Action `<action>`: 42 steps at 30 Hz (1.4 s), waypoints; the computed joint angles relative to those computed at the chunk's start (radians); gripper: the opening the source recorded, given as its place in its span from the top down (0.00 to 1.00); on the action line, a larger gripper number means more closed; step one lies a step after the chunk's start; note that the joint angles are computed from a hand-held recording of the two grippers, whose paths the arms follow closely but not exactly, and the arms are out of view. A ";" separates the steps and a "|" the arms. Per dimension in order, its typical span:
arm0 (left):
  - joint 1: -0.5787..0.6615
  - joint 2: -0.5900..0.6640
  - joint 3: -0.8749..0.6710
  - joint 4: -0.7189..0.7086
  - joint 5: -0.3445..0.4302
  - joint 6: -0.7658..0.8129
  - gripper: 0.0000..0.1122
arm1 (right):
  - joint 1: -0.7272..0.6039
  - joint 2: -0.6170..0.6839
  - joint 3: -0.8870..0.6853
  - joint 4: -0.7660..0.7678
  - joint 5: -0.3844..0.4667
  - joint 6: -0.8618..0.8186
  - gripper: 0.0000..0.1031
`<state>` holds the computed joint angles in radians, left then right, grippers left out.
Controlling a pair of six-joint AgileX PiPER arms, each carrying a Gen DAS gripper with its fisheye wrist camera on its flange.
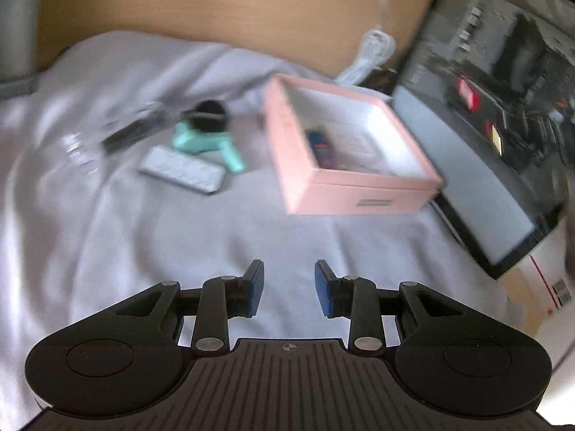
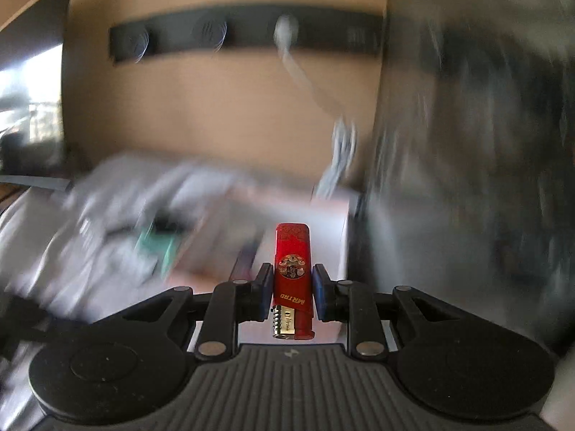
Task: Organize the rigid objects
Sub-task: 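Release the toothpaste tube and red lighter into the pink box with both grippers, then grasp the white remote control with the left gripper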
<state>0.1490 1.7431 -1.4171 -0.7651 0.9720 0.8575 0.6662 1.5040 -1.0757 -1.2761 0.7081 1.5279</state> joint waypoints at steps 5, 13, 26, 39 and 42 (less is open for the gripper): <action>0.061 -0.004 0.001 0.056 -0.059 -0.068 0.70 | -0.142 0.174 -0.264 0.096 -0.055 -0.162 0.43; 0.063 0.167 -0.227 0.075 -0.046 -0.213 0.70 | -0.051 0.202 -0.140 0.120 -0.119 -0.120 0.41; -0.100 0.486 -0.690 0.392 -0.070 -0.824 0.70 | 0.112 0.205 0.046 0.220 -0.078 0.027 0.41; -0.243 0.579 -0.795 0.630 -0.140 -0.762 0.68 | 0.108 0.185 0.106 0.281 -0.088 0.081 0.41; -0.262 0.513 -0.650 0.652 -0.244 -0.658 0.65 | 0.115 0.189 0.100 0.287 -0.086 0.064 0.41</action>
<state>-0.1132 2.2566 -2.0667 -0.1129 0.7278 0.1994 0.7809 1.6932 -0.9754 -0.9890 0.6216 1.5915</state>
